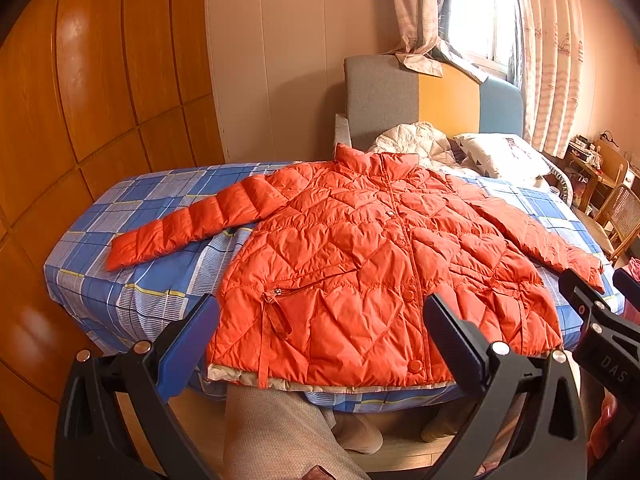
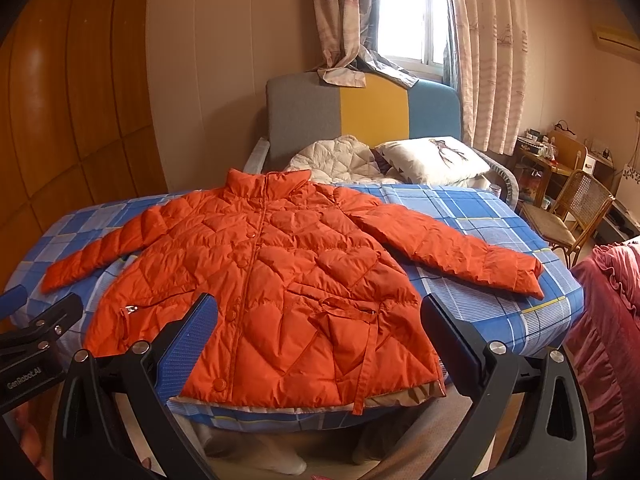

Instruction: Fold large clothes

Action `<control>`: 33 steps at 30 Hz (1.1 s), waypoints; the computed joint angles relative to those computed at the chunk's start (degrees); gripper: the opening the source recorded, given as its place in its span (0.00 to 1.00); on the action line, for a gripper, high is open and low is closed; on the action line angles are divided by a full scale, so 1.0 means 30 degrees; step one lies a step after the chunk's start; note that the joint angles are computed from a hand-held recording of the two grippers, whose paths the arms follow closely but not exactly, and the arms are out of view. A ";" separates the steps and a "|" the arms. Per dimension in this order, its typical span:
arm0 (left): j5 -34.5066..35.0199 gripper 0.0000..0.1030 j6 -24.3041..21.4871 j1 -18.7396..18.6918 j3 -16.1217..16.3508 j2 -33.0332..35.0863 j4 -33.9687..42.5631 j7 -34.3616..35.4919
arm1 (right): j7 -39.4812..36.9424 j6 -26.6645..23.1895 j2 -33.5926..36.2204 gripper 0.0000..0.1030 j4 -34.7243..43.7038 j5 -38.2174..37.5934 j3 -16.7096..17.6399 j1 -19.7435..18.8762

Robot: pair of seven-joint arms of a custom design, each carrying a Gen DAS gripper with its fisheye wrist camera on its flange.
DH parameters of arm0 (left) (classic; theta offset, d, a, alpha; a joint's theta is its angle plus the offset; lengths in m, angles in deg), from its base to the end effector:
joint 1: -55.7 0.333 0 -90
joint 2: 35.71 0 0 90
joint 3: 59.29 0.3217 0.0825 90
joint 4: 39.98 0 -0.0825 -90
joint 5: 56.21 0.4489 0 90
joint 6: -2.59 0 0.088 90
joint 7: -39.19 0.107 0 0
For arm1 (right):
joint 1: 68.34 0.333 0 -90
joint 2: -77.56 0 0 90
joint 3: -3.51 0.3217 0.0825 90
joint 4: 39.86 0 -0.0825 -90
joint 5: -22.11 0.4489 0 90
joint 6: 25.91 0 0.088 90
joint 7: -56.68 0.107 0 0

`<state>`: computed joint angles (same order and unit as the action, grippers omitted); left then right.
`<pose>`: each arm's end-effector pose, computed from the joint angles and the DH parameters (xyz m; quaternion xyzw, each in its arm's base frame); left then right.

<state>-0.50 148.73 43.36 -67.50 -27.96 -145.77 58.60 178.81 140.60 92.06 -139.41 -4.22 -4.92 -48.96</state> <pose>0.6519 -0.2521 0.4900 -0.6996 0.5694 -0.2548 0.3484 0.7187 0.1768 0.5159 -0.6440 0.6130 -0.3181 0.3292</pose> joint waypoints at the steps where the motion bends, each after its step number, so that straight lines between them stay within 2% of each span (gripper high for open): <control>1: 0.0023 0.98 0.0014 0.0006 0.0014 -0.0010 -0.0008 -0.0034 | -0.0027 -0.0017 -0.0009 0.97 -0.0008 0.0028 0.0012 -0.0010; 33: -0.0355 0.98 0.0100 0.0060 0.0090 0.0143 0.0030 0.0302 | -0.0235 -0.0119 0.0126 0.97 0.0127 0.0321 -0.0004 -0.0004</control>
<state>-1.57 149.02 43.54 -67.22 -27.53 -145.68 59.51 178.10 140.24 92.44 -139.03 -3.25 -4.93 -48.98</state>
